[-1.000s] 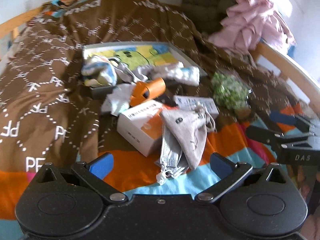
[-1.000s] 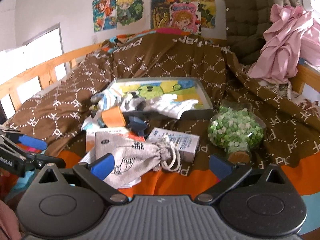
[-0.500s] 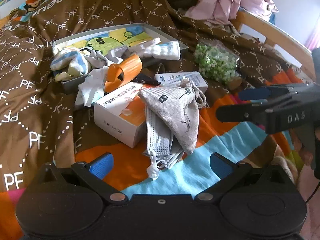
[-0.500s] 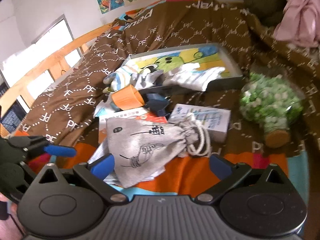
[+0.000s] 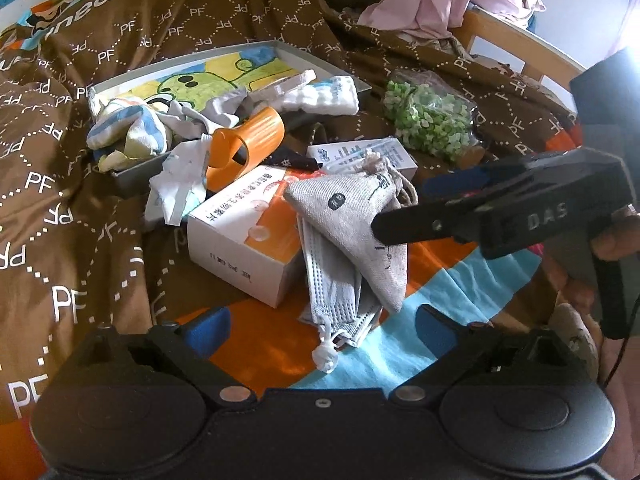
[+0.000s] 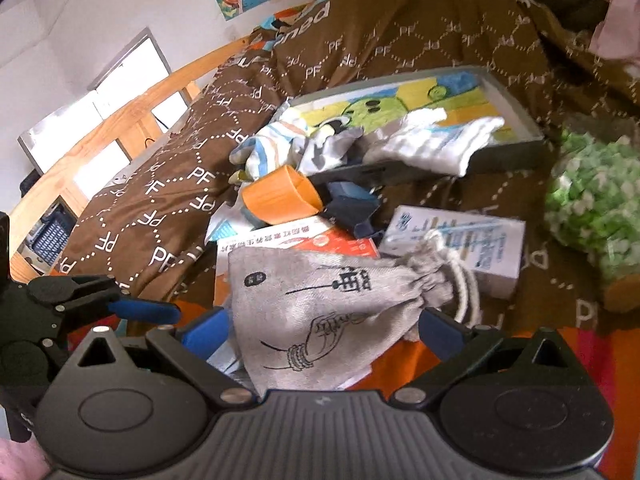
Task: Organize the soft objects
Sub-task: 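Grasp the gray face masks with the left tool while the right tool grasps the gray pouch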
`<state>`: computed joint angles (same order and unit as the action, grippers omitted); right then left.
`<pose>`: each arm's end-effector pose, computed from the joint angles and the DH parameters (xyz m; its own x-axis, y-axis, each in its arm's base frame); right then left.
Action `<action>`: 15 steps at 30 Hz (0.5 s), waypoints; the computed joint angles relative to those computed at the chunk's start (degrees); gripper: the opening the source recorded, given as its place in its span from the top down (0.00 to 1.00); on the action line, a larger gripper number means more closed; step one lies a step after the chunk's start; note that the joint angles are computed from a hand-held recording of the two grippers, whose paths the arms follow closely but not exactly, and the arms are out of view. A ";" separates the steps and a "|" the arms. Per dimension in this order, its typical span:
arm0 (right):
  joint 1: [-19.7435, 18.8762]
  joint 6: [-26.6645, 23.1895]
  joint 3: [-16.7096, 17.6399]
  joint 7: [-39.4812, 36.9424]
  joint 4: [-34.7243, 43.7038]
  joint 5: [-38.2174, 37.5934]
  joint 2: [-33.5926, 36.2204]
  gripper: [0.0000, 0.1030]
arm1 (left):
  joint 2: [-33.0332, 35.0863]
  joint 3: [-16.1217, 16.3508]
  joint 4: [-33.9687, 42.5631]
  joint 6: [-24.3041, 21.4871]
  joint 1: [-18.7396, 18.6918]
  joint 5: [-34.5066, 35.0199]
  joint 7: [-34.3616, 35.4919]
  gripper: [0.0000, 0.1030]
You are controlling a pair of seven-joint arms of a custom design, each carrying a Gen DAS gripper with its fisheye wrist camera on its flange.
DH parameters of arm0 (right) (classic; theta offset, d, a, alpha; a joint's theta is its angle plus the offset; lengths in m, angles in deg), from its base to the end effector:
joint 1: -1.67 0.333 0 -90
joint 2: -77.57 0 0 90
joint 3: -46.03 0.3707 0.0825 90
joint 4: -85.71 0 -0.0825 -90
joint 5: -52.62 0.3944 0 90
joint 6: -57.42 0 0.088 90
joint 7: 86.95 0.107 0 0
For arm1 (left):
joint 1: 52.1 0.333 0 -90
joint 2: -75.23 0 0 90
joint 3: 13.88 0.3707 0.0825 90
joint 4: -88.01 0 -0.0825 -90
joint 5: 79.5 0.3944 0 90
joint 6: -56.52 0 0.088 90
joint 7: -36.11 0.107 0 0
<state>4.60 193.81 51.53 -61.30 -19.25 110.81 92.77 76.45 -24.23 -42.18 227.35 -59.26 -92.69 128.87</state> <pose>0.6682 0.1020 0.4692 0.6315 -0.6909 -0.3519 -0.6902 -0.2942 -0.6611 0.5537 -0.1574 0.4748 -0.1866 -0.9717 0.1451 -0.7805 0.0569 -0.6226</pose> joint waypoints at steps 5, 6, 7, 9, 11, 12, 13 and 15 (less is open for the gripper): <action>0.34 -0.91 0.15 1.89 0.84 -1.23 1.10 0.00 | 0.53 -0.36 0.47 -0.26 0.09 -3.64 2.71 0.19; 0.44 -0.87 0.18 2.43 0.97 -1.59 1.31 0.00 | 0.67 -0.40 0.55 -0.23 0.11 -3.93 3.01 0.21; 0.54 -0.74 0.17 3.10 1.05 -2.07 1.50 0.00 | 0.87 -0.45 0.63 -0.02 0.12 -4.29 3.24 0.22; 0.63 -0.23 0.28 3.86 0.96 -2.58 1.66 0.00 | 1.16 -0.68 0.77 0.37 0.26 -5.81 3.80 0.26; 0.49 -0.05 0.42 4.34 0.95 -2.66 1.74 0.00 | 1.70 -1.38 1.39 0.16 0.71 -10.23 6.50 0.33; 0.34 -0.27 0.47 4.64 1.04 -2.56 1.81 0.00 | 1.95 -1.76 1.74 -0.08 0.95 -12.61 8.05 0.40; 0.25 -0.39 0.50 4.97 1.12 -2.54 1.85 0.01 | 2.27 -2.01 2.10 -0.35 1.14 -14.57 9.08 0.47; 0.12 -0.40 0.51 5.52 1.21 -2.53 1.87 0.02 | 2.77 -2.20 2.53 -0.64 1.26 -16.39 9.67 0.58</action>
<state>4.71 193.41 52.04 -55.78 -18.04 108.28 94.64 79.22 -26.43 -39.65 226.71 -58.00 -109.08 138.53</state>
